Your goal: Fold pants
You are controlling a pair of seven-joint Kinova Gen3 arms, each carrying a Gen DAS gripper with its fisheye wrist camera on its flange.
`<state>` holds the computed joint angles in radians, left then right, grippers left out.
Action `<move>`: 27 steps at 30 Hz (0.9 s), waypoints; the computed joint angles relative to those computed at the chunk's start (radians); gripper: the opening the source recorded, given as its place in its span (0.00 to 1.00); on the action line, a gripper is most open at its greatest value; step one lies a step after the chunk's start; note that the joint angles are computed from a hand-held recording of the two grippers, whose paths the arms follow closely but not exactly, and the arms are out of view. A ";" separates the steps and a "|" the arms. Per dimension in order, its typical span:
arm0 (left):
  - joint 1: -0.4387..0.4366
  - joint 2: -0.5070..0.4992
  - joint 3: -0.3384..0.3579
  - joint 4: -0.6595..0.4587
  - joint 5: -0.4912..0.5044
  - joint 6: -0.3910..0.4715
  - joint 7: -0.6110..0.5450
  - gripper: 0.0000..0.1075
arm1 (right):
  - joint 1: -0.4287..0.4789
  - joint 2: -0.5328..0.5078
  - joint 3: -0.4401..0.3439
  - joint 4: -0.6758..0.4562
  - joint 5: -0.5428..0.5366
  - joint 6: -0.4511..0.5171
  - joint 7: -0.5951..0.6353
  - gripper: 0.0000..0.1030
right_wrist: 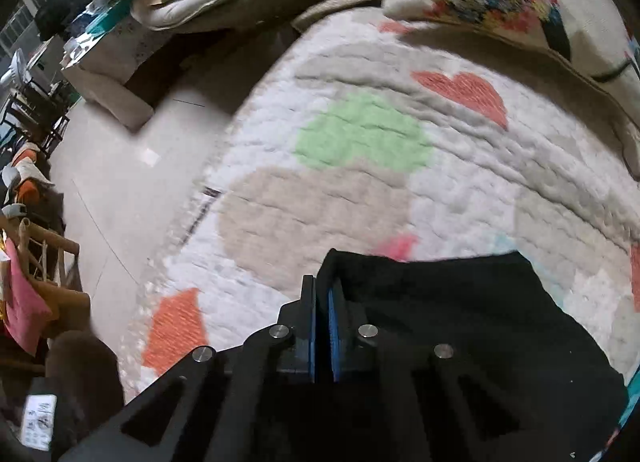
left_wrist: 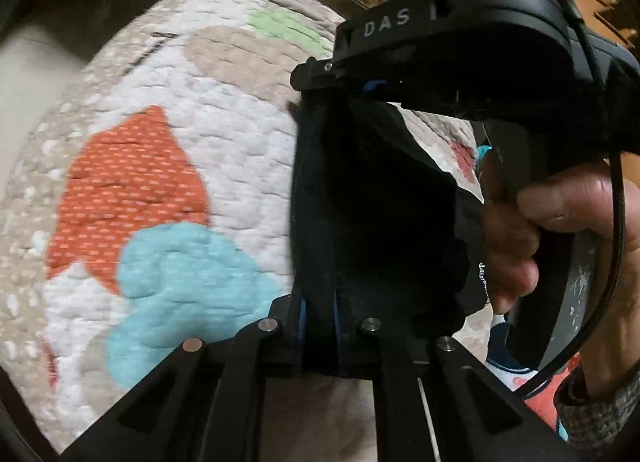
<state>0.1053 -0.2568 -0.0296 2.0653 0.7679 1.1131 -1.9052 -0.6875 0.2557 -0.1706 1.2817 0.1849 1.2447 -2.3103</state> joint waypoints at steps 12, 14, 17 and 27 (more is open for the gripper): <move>-0.145 0.019 -0.136 -0.041 -0.044 0.165 0.024 0.14 | -0.023 0.114 -0.011 -0.131 0.004 -0.039 -0.026 0.26; -0.181 0.007 -0.164 -0.061 -0.046 0.210 -0.002 0.15 | -0.049 0.030 0.026 -0.047 0.040 -0.105 -0.098 0.34; -0.219 -0.015 -0.177 -0.094 -0.055 0.227 -0.032 0.23 | 0.014 -0.109 -0.041 0.062 0.119 -0.115 -0.220 0.44; -0.155 -0.084 -0.073 -0.115 -0.108 0.134 0.049 0.27 | 0.104 -0.433 -0.199 0.497 0.064 -0.197 -0.545 0.44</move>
